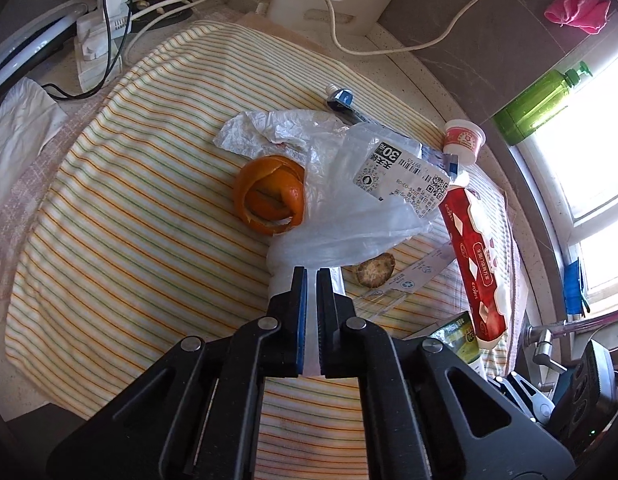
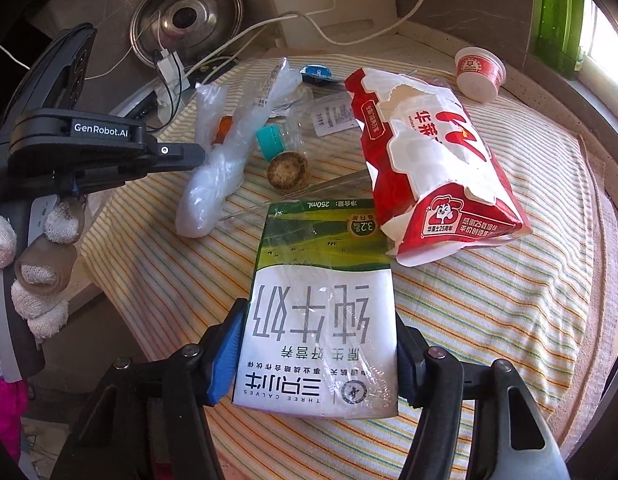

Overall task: Collect trash
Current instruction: 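Grasp the clear plastic bag with the left tool while the right tool grasps the milk carton, then lift the plastic bag and milk carton and carry both down toward the blue wastebasket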

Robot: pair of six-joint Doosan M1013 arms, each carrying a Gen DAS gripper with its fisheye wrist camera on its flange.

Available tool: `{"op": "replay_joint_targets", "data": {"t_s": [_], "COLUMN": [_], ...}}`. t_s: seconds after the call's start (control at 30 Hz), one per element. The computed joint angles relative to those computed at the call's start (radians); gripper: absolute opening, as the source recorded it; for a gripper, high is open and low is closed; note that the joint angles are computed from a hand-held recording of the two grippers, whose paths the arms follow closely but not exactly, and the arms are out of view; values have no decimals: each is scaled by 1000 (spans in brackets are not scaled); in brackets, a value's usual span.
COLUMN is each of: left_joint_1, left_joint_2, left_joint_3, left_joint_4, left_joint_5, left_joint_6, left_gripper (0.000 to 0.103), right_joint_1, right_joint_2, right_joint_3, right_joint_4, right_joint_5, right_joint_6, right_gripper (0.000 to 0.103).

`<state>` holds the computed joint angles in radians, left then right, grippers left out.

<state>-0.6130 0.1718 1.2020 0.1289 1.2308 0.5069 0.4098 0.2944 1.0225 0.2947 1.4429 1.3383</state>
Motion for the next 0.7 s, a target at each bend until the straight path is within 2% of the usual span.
{"op": "replay_joint_targets", "data": {"t_s": [0.07, 0.1, 0.13, 0.17, 0.2, 0.23, 0.33, 0.4, 0.47, 0.53, 0.7], "left_joint_1": [-2, 1, 1, -2, -5, -6, -7, -2, 5, 11, 13], "left_joint_2": [-2, -3, -3, 0, 9, 18, 57, 71, 74, 75, 51], "left_joint_3": [2, 5, 6, 2, -9, -18, -60, -66, -58, -51, -21], "left_joint_4": [-3, -21, -27, -20, -11, -12, -17, -26, -44, -61, -60], "left_joint_5": [-4, -13, -20, -16, 2, 12, 80, 92, 77, 76, 31], "left_joint_6": [-11, -16, -20, -26, -30, -29, -5, -8, -13, -17, -32], "left_gripper": [3, 12, 29, 40, 62, 67, 67, 67, 57, 33, 25], "right_joint_1": [-8, -12, -13, -15, -15, -17, -20, -18, -21, -23, -30], "right_joint_2": [-3, -6, -7, -9, -10, -12, -19, -19, -22, -23, -28], "right_joint_3": [4, 6, 7, 8, 9, 11, 17, 14, 16, 16, 19], "right_joint_4": [17, 23, 28, 32, 36, 40, 50, 50, 53, 55, 57], "right_joint_5": [1, 3, 0, -2, -2, -2, -3, -2, -5, -6, -6], "right_joint_6": [-13, -19, -21, -24, -23, -24, -29, -32, -39, -41, -37], "right_gripper": [65, 65, 65, 65, 65, 65, 65, 65, 65, 65, 65]}}
